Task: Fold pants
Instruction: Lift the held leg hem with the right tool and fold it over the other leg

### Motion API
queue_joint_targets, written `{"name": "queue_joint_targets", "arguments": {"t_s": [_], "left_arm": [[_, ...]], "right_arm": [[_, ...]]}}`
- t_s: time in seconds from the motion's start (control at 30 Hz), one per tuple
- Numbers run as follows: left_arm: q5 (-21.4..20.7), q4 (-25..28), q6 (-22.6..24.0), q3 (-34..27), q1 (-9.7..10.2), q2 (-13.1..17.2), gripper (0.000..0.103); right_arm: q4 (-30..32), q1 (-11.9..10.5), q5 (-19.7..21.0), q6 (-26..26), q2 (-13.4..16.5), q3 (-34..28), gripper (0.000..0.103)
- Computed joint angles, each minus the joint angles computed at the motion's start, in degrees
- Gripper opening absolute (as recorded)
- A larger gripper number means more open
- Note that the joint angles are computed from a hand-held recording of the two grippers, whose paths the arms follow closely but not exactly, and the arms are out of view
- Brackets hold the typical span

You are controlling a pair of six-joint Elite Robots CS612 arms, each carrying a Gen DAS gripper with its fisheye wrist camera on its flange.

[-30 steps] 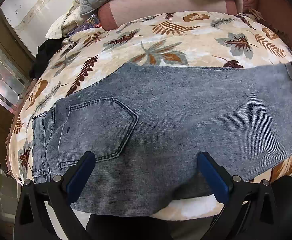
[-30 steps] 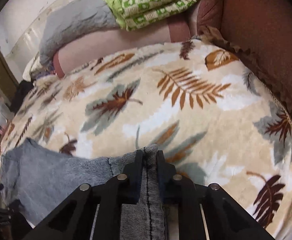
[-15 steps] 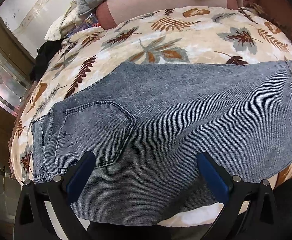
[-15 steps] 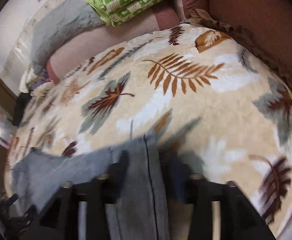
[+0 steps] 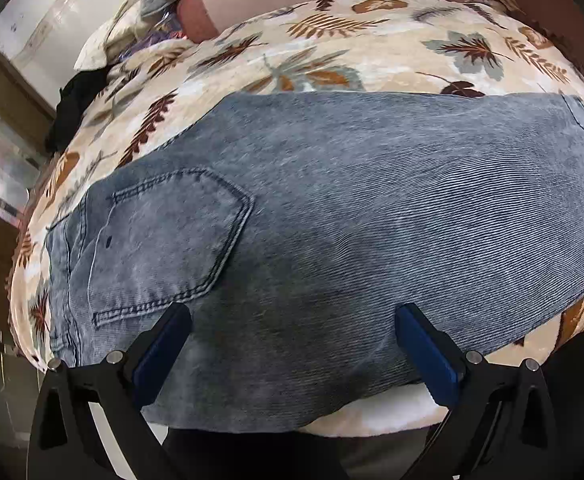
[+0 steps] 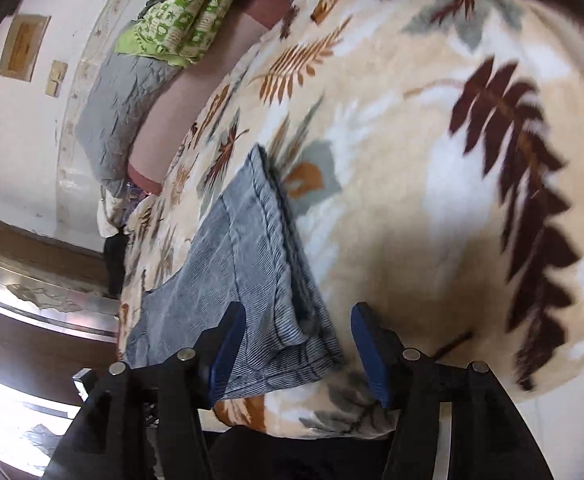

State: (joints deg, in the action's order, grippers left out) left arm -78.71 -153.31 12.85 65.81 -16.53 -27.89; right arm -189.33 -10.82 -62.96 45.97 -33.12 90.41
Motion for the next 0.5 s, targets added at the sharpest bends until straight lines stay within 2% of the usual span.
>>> {"name": "queue_joint_targets", "arguments": {"t_s": [0.17,0.23,0.27,0.3,0.33,0.4,0.5], "left_arm": [[-0.1,-0.4,-1.0,0.7,0.08,-0.7,0.103],[-0.7,-0.7,-1.3,1.1,0.22,-1.1,0.103],[-0.8,-0.9,-1.5,1.3,0.28,-1.2,0.103],[-0.9,-1.1,-1.7,1.5,0.4,-1.4,0.103],[-0.9,-1.0,-2.0,1.6,0.48,-1.6,0.103],[-1.2,-0.8,-2.9,1.4,0.83,-1.7,0.103],[-2.1,-0.4,-4.7,0.9,1.53,-1.9,0.103]], "right_arm": [[-0.1,0.2,2.9,0.3,2.0,-3.0,0.06],[-1.0,-0.1,5.2,1.4,3.1,-4.4,0.06],[-0.6,-0.1,5.5,1.4,3.3,-4.8,0.051],[1.2,0.1,5.5,0.6,3.3,-5.4,0.033],[1.8,0.2,5.5,0.8,3.4,-5.7,0.023],[0.7,0.3,5.1,1.8,3.2,-5.5,0.019],[0.8,1.4,1.2,0.8,2.0,-5.7,0.018]]}}
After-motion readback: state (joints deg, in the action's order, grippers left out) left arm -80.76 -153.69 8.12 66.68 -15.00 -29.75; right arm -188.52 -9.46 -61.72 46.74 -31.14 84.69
